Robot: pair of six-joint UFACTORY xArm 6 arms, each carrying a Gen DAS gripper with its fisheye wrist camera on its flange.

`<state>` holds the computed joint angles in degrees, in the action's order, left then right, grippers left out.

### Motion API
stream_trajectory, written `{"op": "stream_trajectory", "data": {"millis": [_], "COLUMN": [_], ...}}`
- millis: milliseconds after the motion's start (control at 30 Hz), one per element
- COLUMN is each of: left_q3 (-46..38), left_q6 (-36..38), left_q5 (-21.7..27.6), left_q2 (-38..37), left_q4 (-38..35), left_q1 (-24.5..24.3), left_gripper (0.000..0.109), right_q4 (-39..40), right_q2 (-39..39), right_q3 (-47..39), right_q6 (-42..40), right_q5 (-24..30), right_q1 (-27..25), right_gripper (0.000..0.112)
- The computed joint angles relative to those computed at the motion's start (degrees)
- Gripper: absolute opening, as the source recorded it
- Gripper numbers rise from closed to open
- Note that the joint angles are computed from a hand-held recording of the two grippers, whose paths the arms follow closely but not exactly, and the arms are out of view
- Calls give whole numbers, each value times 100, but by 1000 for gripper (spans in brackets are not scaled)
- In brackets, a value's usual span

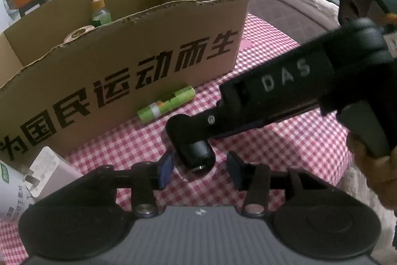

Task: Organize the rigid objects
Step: 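Lower the right tool onto the black cylinder and close its fingers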

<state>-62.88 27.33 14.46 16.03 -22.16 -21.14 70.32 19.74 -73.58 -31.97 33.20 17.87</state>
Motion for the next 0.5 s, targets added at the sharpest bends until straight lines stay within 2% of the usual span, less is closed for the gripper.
{"op": "stream_trajectory", "data": {"millis": [167, 300, 433, 500], "left_q3": [-196, -193, -184, -176], "left_q6": [-175, -598, -539, -648], "left_q5": [27, -74, -43, -81], "left_q2": [159, 190, 164, 169], "left_q4": [165, 626, 532, 649], "left_q1": [22, 41, 71, 84], "left_gripper": [48, 47, 43, 39], "right_q4": [-124, -166, 368, 344], "right_q2": [172, 244, 184, 179], "right_q3": [-168, -269, -256, -261], "right_q6": [-16, -61, -482, -497], "right_q5": [-59, -40, 175, 150], "right_q1": [89, 125, 69, 96], "right_gripper": [37, 37, 33, 31]}}
